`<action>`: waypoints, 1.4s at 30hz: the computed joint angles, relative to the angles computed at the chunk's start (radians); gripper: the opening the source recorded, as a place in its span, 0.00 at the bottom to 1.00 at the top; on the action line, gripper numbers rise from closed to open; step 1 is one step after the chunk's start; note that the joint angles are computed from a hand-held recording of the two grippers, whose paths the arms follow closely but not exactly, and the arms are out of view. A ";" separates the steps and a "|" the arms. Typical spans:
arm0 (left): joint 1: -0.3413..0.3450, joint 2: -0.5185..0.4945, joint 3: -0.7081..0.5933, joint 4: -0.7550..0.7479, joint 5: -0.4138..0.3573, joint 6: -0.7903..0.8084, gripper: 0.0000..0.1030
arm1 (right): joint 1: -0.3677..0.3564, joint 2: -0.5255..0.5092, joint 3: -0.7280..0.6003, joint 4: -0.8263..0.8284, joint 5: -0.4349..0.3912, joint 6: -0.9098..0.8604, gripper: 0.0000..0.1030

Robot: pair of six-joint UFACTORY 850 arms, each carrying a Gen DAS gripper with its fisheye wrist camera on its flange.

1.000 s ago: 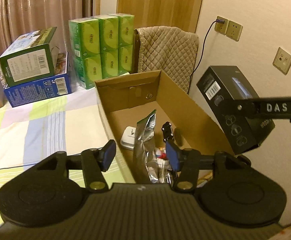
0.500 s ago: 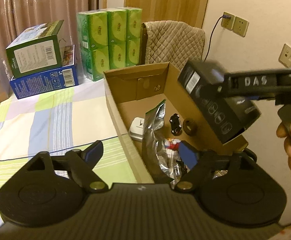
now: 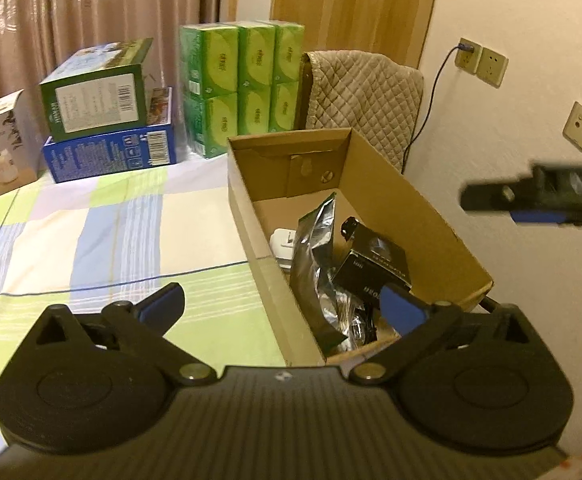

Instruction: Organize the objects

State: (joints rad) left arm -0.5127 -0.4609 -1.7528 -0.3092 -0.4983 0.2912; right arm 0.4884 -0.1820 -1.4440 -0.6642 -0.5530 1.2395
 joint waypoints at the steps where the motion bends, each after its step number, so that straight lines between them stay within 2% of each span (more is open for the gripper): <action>1: 0.000 0.020 0.027 0.003 0.017 -0.001 0.99 | 0.010 0.013 0.015 -0.003 -0.010 0.009 0.83; 6: 0.007 0.118 0.159 0.026 0.071 -0.026 0.99 | 0.073 0.072 0.094 -0.030 -0.072 0.052 0.83; 13: 0.015 0.212 0.276 0.104 0.050 -0.146 0.99 | 0.152 0.116 0.165 -0.044 -0.131 0.097 0.83; 18: 0.008 0.265 0.338 0.134 0.038 -0.168 0.99 | 0.179 0.128 0.181 -0.040 -0.132 0.114 0.83; 42: -0.013 0.313 0.395 0.191 0.035 -0.282 0.99 | 0.229 0.125 0.183 -0.058 -0.161 0.108 0.83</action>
